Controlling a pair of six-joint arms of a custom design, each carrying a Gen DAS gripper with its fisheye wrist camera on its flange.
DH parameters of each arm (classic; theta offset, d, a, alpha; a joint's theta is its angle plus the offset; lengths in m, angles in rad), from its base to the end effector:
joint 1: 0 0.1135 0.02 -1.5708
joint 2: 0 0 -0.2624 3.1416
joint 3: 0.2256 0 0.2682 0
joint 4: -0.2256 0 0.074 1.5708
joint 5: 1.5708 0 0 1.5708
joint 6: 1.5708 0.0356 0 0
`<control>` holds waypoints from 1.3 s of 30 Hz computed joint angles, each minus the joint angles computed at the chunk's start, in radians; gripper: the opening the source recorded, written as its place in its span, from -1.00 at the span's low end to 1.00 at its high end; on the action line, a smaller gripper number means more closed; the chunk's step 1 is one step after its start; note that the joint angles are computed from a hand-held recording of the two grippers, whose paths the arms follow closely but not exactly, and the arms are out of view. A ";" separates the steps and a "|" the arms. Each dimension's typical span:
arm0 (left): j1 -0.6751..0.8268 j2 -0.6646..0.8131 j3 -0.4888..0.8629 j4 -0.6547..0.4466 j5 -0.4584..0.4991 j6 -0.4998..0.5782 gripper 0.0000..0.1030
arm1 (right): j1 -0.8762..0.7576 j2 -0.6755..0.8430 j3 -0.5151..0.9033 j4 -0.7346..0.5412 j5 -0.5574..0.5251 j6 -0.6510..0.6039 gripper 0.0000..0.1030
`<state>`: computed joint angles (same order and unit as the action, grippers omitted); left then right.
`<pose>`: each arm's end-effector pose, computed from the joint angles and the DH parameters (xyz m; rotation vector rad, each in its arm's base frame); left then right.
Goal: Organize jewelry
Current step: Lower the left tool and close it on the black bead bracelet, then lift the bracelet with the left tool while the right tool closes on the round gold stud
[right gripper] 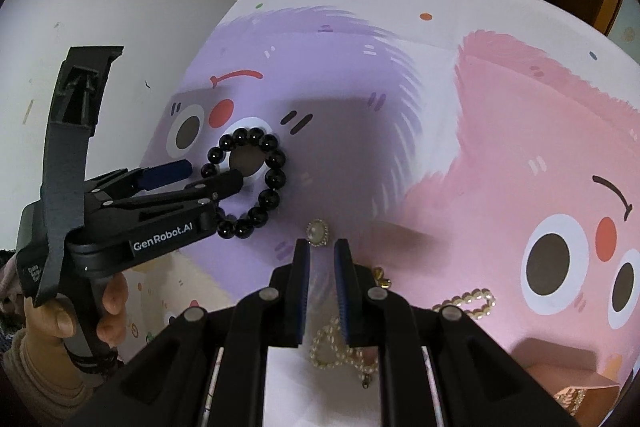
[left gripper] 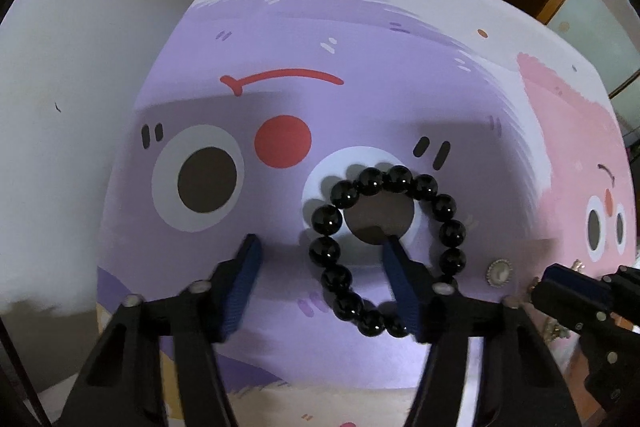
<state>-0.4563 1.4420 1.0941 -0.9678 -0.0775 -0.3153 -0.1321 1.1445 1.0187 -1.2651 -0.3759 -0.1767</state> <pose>0.2527 -0.1210 0.2351 0.1884 2.8700 -0.0355 0.1975 -0.0131 0.2738 -0.1130 2.8641 0.4988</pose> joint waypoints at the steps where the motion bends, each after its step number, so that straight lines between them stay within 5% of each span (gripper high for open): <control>1: -0.002 -0.002 0.002 0.000 -0.005 -0.001 -0.19 | 0.001 0.003 0.000 0.002 0.000 0.003 -0.76; 3: -0.003 -0.002 0.007 -0.001 -0.005 -0.003 -0.75 | 0.000 0.005 -0.002 0.004 -0.001 0.004 -0.76; 14: 0.009 -0.131 -0.033 -0.005 0.007 -0.071 -0.76 | -0.034 -0.007 0.005 -0.027 -0.014 -0.031 -0.76; 34: -0.069 -0.343 0.074 -0.173 0.059 -0.097 -0.75 | -0.052 -0.037 0.026 -0.056 0.003 -0.058 -0.75; 37: -0.069 -0.346 0.083 -0.178 0.075 -0.095 -0.75 | -0.064 -0.035 0.018 -0.051 0.019 -0.066 -0.35; 39: -0.077 -0.348 0.092 -0.184 0.079 -0.100 -0.75 | -0.077 -0.034 0.020 -0.051 0.004 -0.077 -0.33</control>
<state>-0.5338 1.0940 1.1857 -1.1517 0.0014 -0.4155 -0.2090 1.1106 1.0385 -1.3161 -0.3721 -0.2539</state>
